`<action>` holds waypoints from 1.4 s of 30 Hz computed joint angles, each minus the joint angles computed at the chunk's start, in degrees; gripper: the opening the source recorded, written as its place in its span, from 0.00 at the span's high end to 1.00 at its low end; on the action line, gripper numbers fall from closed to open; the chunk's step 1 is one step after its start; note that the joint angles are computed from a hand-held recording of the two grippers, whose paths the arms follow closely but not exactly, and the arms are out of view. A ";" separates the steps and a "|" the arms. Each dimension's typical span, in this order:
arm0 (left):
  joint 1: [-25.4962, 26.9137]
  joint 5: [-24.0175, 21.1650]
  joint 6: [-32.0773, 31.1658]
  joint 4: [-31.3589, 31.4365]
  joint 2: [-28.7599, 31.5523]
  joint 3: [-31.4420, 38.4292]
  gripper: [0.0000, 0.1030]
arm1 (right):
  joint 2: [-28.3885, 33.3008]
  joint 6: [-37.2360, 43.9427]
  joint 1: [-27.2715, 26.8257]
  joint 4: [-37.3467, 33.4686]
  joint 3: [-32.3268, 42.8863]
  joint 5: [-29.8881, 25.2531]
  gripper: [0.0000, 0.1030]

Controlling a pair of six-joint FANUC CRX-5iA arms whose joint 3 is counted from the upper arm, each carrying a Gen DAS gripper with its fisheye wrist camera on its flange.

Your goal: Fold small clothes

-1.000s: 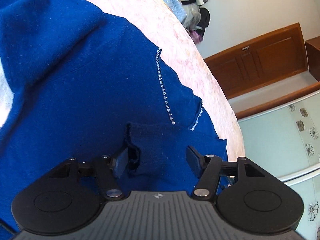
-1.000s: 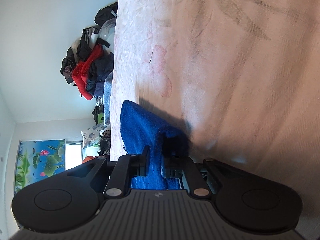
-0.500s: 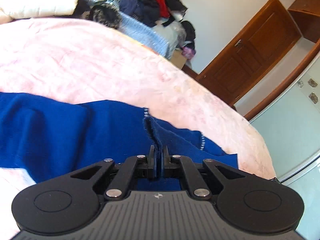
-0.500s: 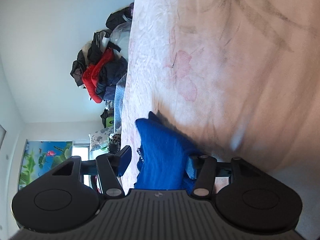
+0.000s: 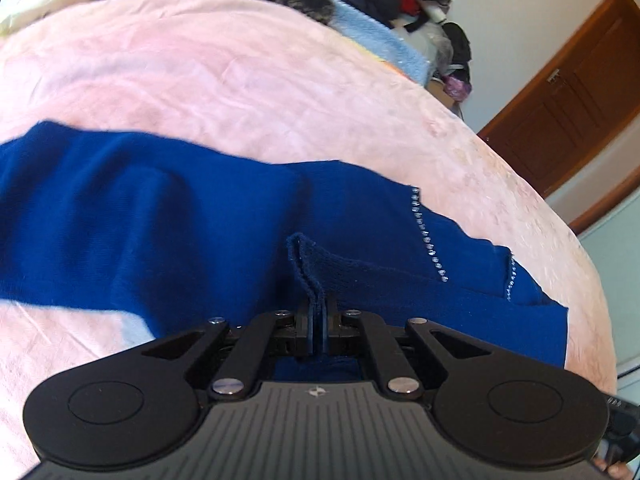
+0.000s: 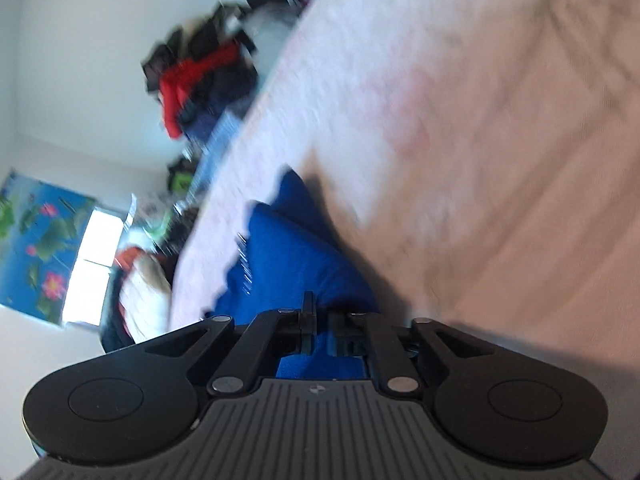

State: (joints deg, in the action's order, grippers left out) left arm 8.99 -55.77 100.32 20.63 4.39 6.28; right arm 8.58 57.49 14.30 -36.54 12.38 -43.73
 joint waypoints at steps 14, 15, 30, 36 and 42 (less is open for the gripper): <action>0.21 -4.37 0.28 -3.22 -0.37 1.39 0.96 | -3.54 18.96 -4.03 -14.05 4.95 -7.29 0.27; 0.18 -4.06 0.86 -3.21 -0.53 1.10 0.96 | -3.14 18.92 -3.03 -11.95 5.39 -4.59 0.27; 1.08 -4.45 -0.05 -1.26 -0.98 -0.35 0.96 | 16.40 13.06 7.11 26.52 23.98 -11.81 0.92; 0.92 -4.13 -0.60 -1.62 -0.97 -0.56 0.96 | 16.00 10.16 4.22 22.86 22.15 -10.02 0.96; 0.91 -4.38 -0.65 -1.78 -1.03 -0.44 0.96 | 15.01 5.13 4.10 22.88 21.10 -8.33 0.77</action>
